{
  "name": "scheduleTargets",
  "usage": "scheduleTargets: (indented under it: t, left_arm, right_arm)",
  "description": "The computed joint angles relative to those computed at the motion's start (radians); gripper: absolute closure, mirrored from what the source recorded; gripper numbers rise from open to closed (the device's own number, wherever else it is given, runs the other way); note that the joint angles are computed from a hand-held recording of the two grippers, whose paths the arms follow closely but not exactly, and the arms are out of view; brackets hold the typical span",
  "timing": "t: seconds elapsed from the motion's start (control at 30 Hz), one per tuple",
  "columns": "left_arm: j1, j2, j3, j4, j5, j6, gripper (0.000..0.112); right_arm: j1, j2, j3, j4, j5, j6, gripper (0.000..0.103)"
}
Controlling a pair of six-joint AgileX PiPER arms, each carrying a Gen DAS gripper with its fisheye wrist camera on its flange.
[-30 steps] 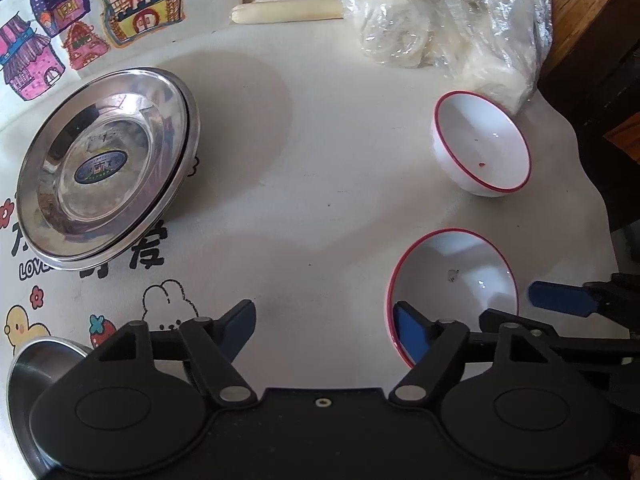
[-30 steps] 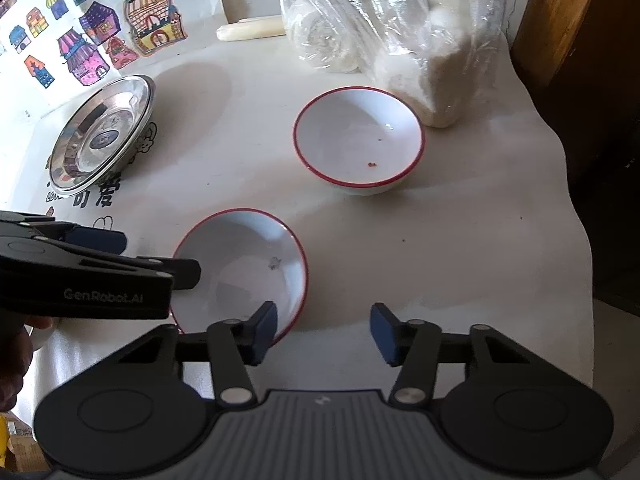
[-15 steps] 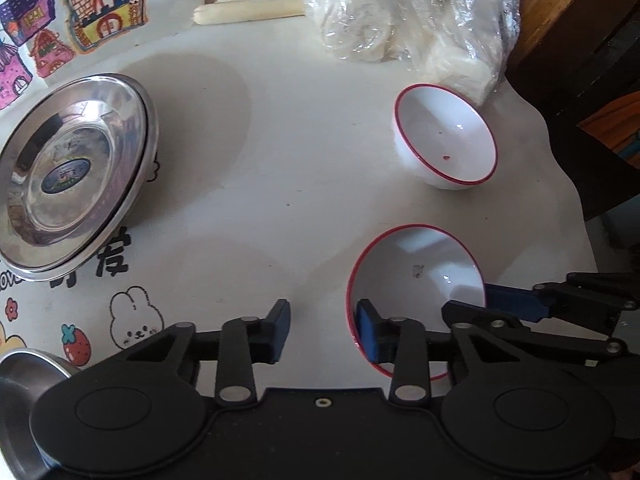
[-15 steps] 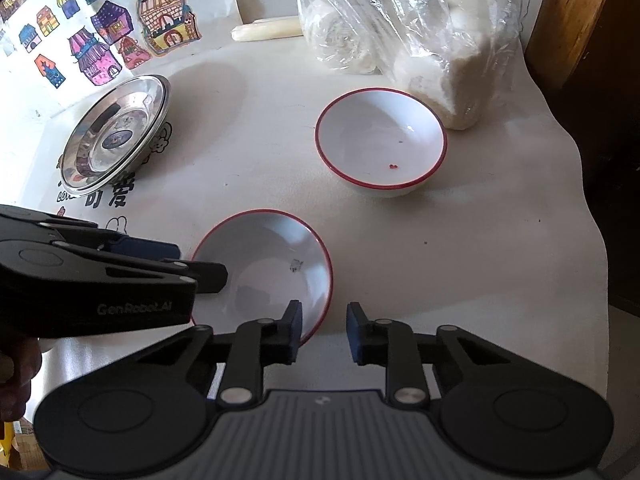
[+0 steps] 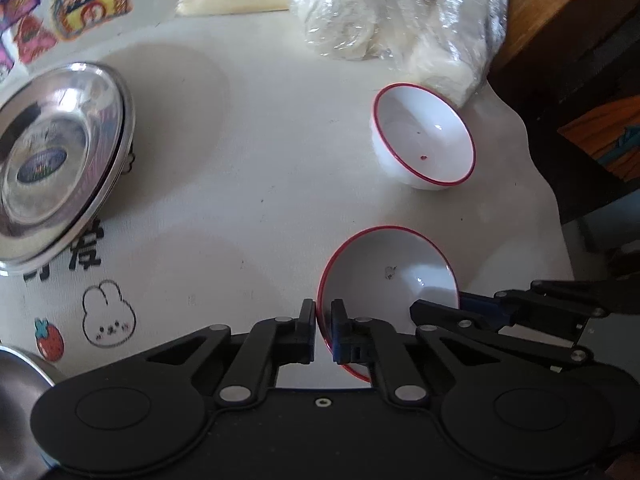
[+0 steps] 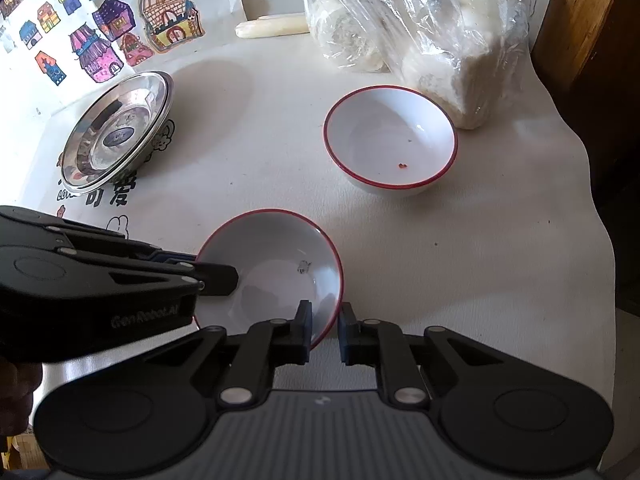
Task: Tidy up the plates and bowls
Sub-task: 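Close both grippers on the rim of the white bowl, then carry the white bowl with both grippers and lower it into the steel bowl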
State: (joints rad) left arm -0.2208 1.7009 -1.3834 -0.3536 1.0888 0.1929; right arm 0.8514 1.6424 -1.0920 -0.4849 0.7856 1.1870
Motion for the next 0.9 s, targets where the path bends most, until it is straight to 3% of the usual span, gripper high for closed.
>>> scheduleTargets:
  t: [0.37, 0.9]
  left_arm:
    - [0.081, -0.048, 0.016, -0.035, 0.033, 0.051, 0.106]
    - [0.253, -0.122, 0.058, -0.069, 0.074, 0.116, 0.106]
  right_arm:
    - [0.053, 0.023, -0.118, 0.015, 0.099, 0.008, 0.090]
    - [0.105, 0.133, -0.317, 0.034, 0.161, -0.085, 0.090]
